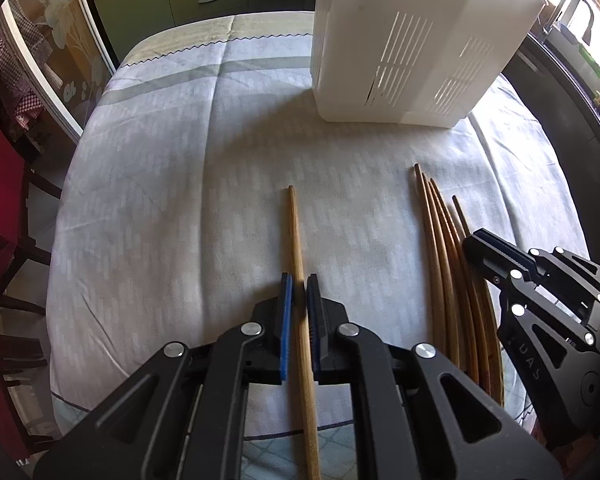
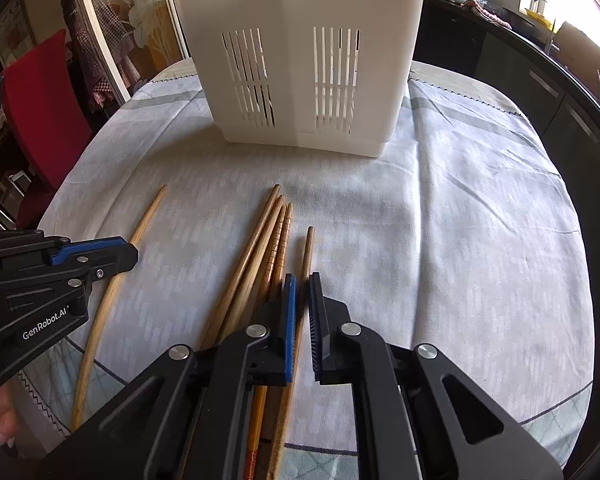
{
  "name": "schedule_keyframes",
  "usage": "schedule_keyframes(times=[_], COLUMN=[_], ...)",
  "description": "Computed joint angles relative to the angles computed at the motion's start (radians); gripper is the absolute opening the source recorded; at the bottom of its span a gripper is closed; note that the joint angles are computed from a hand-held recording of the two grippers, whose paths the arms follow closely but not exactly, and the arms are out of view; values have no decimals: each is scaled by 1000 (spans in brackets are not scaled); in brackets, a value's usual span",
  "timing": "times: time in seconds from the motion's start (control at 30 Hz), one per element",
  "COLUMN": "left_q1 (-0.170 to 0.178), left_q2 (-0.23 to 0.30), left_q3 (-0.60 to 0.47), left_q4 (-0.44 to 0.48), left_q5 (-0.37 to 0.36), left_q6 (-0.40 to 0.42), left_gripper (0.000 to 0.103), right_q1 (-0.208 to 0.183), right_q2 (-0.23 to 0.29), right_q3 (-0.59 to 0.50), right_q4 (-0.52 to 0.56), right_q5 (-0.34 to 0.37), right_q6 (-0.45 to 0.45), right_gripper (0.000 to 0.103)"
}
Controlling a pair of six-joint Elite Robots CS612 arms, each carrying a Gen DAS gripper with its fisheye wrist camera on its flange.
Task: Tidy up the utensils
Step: 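Lift both held chopsticks upright and carry them over the white holder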
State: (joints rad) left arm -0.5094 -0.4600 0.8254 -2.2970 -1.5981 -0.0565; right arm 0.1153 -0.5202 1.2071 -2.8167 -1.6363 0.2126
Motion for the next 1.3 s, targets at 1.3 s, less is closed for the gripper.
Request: schedule_keyframes(times=[1.3], left_q1=[6], left_q2=[-280], left_q3=[508], left_q4=[-788], left_q5=[-37], left_q6=[53], left_gripper=[6], right_q1=[-26], right_q2=[-259], right_q3=[485], right_q4=[-750], right_q5=[66], right_q6=[-64], right_gripper=[6])
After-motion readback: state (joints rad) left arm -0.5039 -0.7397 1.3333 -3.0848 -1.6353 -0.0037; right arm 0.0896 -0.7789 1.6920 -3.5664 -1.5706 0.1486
